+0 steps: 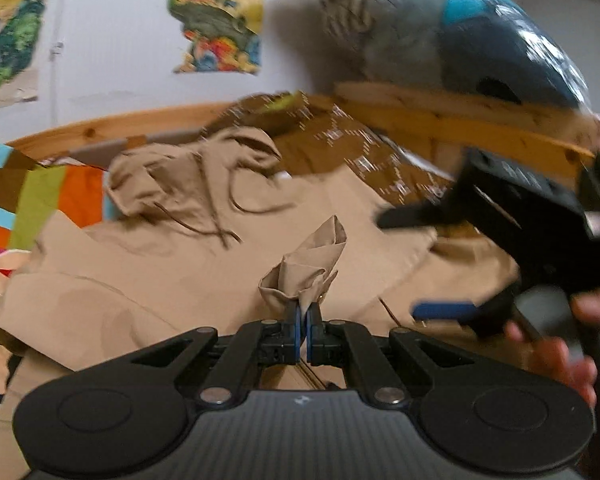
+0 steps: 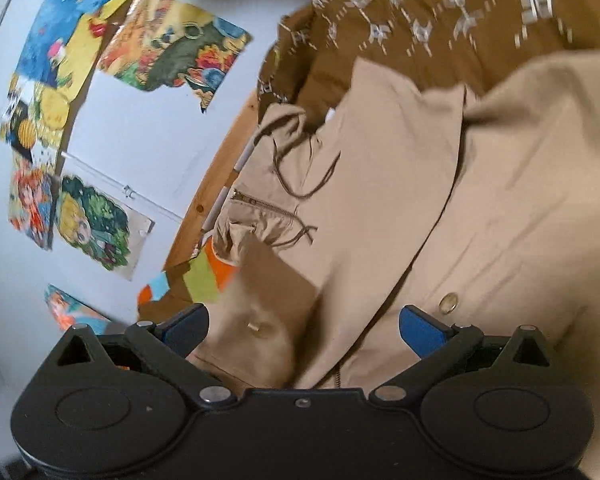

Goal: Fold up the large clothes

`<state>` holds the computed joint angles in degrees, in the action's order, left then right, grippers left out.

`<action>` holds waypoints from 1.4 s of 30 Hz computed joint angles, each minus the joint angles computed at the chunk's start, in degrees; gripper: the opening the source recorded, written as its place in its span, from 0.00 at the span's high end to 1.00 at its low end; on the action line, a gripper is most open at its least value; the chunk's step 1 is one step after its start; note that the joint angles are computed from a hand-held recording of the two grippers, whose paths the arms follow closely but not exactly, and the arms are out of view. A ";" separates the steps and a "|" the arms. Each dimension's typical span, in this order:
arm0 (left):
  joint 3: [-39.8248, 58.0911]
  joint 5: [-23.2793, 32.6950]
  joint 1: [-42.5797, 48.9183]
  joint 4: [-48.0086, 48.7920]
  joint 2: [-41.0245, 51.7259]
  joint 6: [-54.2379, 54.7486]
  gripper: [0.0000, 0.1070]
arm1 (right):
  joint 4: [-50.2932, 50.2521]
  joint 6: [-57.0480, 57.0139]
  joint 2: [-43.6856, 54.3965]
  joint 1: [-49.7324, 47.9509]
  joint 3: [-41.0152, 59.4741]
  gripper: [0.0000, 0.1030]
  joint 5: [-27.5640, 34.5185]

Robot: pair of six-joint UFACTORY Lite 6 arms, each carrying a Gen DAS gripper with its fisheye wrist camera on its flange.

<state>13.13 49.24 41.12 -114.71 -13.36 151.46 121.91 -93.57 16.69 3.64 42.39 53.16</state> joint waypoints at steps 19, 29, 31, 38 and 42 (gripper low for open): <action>16.28 5.37 17.51 42.59 -0.18 -30.32 0.57 | -32.03 25.38 3.61 10.63 24.20 0.98 -28.86; 32.45 -0.25 22.81 35.56 20.14 -35.71 0.52 | -59.18 45.68 -1.47 9.93 40.95 0.98 -27.36; 36.73 0.28 22.32 39.03 25.41 -40.78 0.52 | -63.37 48.76 -1.58 11.46 42.02 0.98 -26.76; 41.68 5.57 20.32 46.67 33.74 -47.33 0.52 | -75.06 55.72 -1.49 17.47 41.75 0.99 -32.63; 42.94 8.04 15.48 45.97 37.33 -48.30 0.52 | -70.51 51.40 -0.12 16.65 42.26 1.00 -34.12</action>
